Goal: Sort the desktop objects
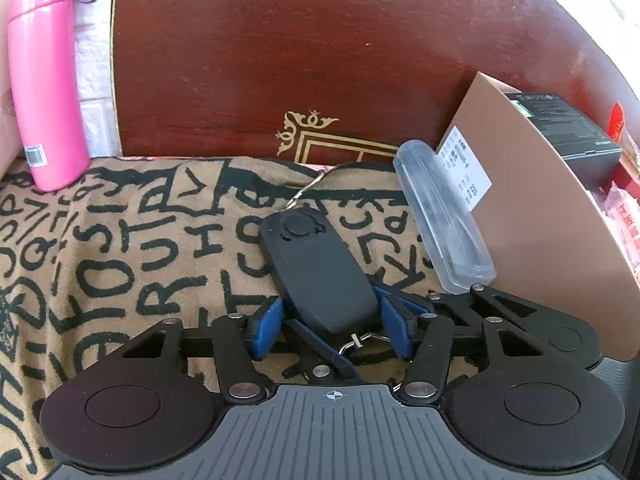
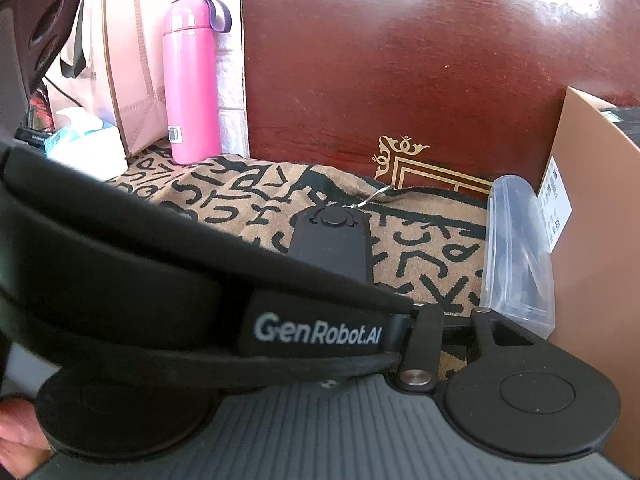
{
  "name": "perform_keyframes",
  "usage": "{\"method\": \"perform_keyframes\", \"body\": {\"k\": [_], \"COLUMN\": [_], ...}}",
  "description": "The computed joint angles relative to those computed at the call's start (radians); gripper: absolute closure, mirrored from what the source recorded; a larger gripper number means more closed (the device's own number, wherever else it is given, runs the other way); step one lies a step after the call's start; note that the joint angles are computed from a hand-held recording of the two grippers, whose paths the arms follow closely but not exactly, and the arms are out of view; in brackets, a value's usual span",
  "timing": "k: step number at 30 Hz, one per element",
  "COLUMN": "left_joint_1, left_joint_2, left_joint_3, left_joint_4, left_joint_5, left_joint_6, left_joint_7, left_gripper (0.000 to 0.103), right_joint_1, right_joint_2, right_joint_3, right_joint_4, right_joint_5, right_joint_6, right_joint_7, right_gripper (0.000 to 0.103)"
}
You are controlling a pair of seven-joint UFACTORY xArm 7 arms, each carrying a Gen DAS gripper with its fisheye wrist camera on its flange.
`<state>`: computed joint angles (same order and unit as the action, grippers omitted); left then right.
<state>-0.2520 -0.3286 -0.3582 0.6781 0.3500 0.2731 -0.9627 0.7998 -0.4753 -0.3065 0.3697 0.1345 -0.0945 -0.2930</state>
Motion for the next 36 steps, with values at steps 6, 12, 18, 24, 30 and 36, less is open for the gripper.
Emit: {"method": "perform_keyframes", "body": {"k": [6,12,18,24,30,36], "left_joint_1": [-0.022,-0.024,-0.017,-0.044,-0.02,0.001], "left_joint_2": [-0.028,-0.077,-0.135,-0.174,-0.172,-0.111], "left_joint_3": [-0.001,-0.05,-0.127,-0.141,-0.138,-0.081], "left_joint_4": [-0.013,-0.026,-0.007,0.009,0.002,-0.001], "left_joint_5": [-0.026,-0.021,0.029,0.045,0.074,0.081], "left_joint_6": [0.017,0.052,0.137,0.186,0.187,0.121], "left_joint_7": [0.007,-0.052,-0.147,-0.193,-0.227,-0.173], "left_gripper": [0.047,0.047,0.052,0.057,0.027,0.02], "right_joint_1": [-0.055,-0.108,-0.176,-0.227,-0.188,-0.109], "right_joint_2": [-0.072,-0.18,-0.342,-0.453,-0.459,-0.272], "right_joint_3": [0.048,0.094,0.158,0.234,0.175,0.091], "right_joint_4": [-0.046,-0.11,-0.18,-0.211,-0.215,-0.145], "right_joint_5": [-0.002,0.011,0.017,-0.002,0.013,0.027], "right_joint_6": [0.036,0.086,0.153,0.188,0.176,0.062], "right_joint_7": [0.004,0.006,0.011,0.031,0.013,0.016], "right_gripper": [0.047,0.048,0.048,0.068,0.051,0.033]}}
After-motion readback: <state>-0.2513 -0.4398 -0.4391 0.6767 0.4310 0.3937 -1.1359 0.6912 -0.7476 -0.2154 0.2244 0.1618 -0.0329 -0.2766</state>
